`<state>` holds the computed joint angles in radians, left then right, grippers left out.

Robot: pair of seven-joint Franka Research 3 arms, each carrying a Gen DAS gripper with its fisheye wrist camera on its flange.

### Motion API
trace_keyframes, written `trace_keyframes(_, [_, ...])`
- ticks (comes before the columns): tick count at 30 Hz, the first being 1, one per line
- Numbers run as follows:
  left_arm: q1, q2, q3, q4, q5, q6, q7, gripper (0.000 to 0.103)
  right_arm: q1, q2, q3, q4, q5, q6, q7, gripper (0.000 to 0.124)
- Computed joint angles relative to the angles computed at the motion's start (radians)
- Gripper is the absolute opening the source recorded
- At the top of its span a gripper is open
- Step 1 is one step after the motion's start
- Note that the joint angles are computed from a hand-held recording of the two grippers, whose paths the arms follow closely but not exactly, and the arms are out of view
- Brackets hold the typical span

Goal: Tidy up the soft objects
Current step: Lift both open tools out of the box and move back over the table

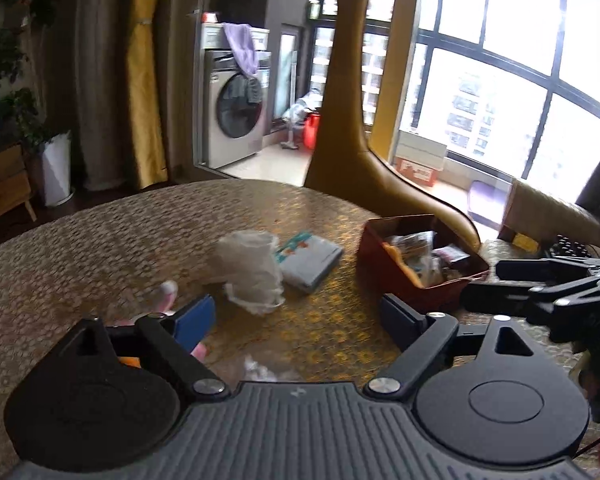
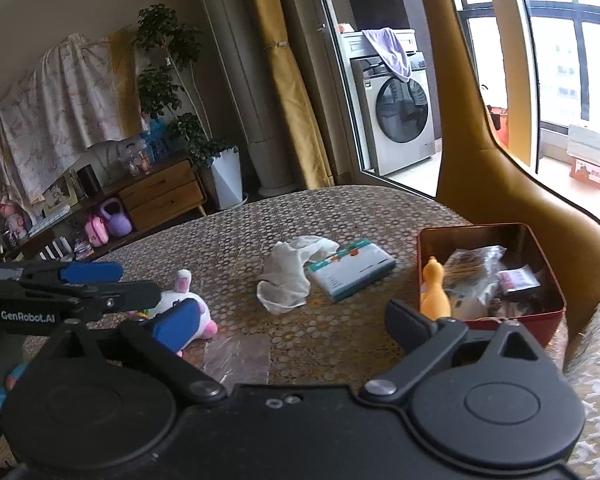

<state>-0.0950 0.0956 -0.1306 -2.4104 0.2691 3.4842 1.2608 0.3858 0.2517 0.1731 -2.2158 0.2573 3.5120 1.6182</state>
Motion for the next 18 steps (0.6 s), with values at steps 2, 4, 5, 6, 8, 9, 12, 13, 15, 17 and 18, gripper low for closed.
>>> trace_keyframes(2, [-0.003, 0.000, 0.014, -0.017, -0.025, 0.010, 0.026, 0.098, 0.030, 0.011, -0.018, 0.016, 0.032, -0.004, -0.021, 0.103])
trace_keyframes(4, [0.015, 0.005, 0.016, -0.031, -0.008, 0.025, 0.020, 0.100, 0.019, 0.024, -0.002, 0.030, 0.022, -0.008, -0.010, 0.103])
trace_keyframes(5, [0.008, 0.007, 0.022, -0.039, -0.030, 0.033, 0.039, 0.100, 0.024, 0.031, -0.004, 0.038, 0.026, -0.013, -0.013, 0.103])
trace_keyframes(6, [0.005, 0.011, 0.026, -0.045, -0.046, 0.037, 0.051, 0.100, 0.031, 0.038, -0.010, 0.047, 0.032, -0.019, -0.019, 0.103])
trace_keyframes(8, [0.020, 0.023, 0.020, -0.050, -0.029, 0.033, 0.039, 0.100, 0.033, 0.053, -0.009, 0.066, 0.036, -0.031, -0.023, 0.103])
trace_keyframes(9, [0.033, 0.027, 0.013, -0.052, -0.005, 0.031, 0.019, 0.100, 0.027, 0.062, -0.002, 0.076, 0.031, -0.036, -0.020, 0.103])
trace_keyframes(12, [0.093, 0.052, -0.021, -0.046, 0.114, 0.022, -0.080, 0.100, 0.041, 0.088, -0.017, 0.115, 0.042, -0.062, -0.035, 0.103])
trace_keyframes(13, [0.099, 0.063, -0.025, -0.044, 0.137, 0.025, -0.096, 0.100, 0.057, 0.098, -0.032, 0.134, 0.053, -0.076, -0.046, 0.103])
trace_keyframes(15, [0.073, 0.076, -0.010, -0.046, 0.120, 0.026, -0.077, 0.100, 0.069, 0.115, -0.042, 0.163, 0.063, -0.099, -0.062, 0.103])
trace_keyframes(17, [0.014, 0.090, 0.024, -0.051, 0.049, 0.031, -0.011, 0.100, 0.085, 0.137, -0.061, 0.206, 0.068, -0.139, -0.080, 0.103])
trace_keyframes(18, [-0.009, 0.097, 0.035, -0.052, 0.018, 0.034, 0.019, 0.100, 0.097, 0.150, -0.076, 0.230, 0.072, -0.159, -0.088, 0.103])
